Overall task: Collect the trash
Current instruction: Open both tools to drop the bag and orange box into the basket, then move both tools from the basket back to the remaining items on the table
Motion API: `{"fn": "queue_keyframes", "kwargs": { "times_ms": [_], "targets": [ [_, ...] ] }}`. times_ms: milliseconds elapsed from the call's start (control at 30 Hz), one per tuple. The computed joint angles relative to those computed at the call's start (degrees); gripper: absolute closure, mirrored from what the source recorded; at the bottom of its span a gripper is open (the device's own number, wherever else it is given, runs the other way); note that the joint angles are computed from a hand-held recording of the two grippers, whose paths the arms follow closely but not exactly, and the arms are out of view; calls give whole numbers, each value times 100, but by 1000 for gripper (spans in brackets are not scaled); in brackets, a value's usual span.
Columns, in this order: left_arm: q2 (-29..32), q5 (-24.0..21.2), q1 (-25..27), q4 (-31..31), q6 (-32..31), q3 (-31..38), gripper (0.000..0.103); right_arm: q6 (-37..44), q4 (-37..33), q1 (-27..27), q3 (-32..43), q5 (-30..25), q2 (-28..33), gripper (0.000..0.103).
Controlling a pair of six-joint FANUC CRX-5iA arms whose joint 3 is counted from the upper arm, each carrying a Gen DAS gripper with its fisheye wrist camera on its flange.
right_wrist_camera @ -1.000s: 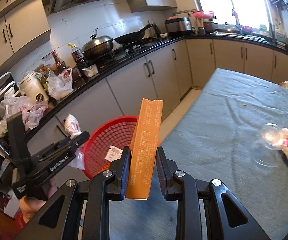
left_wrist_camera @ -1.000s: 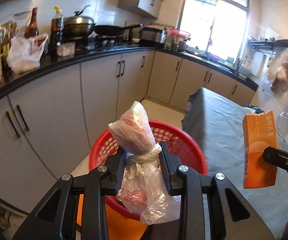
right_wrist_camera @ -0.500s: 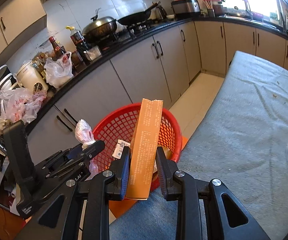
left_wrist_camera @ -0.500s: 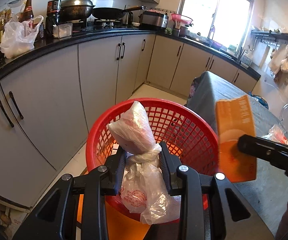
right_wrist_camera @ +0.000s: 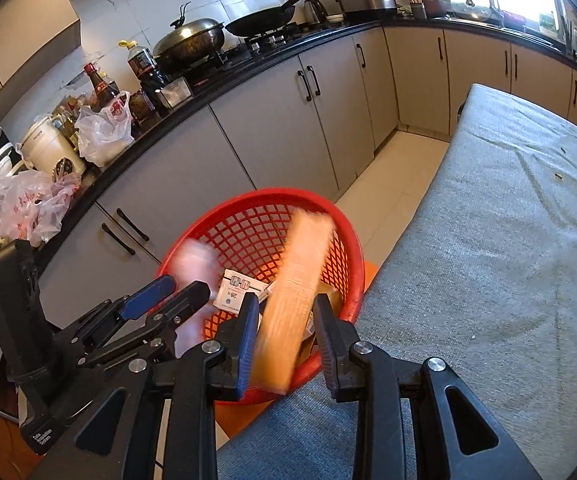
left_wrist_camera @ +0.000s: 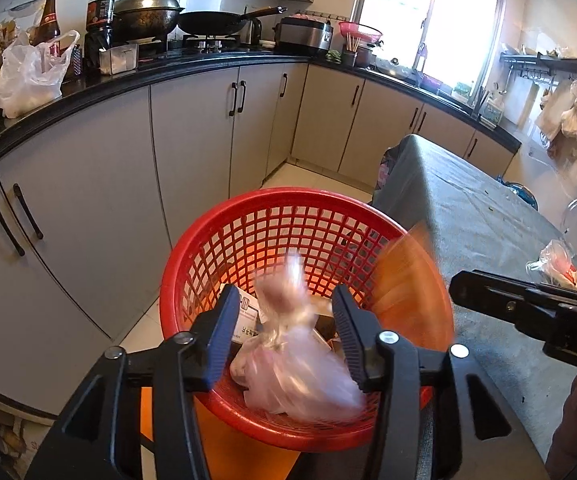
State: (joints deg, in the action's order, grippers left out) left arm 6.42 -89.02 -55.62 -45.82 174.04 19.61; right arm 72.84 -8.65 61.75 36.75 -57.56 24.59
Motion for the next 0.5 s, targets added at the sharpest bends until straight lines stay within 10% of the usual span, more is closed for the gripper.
{"fn": "queue_keyframes", "kwargs": {
  "times_ms": [500],
  "targets": [
    [296, -130, -215, -157, -247, 546, 52, -185, -82, -285, -994, 646, -841, 72]
  ]
}}
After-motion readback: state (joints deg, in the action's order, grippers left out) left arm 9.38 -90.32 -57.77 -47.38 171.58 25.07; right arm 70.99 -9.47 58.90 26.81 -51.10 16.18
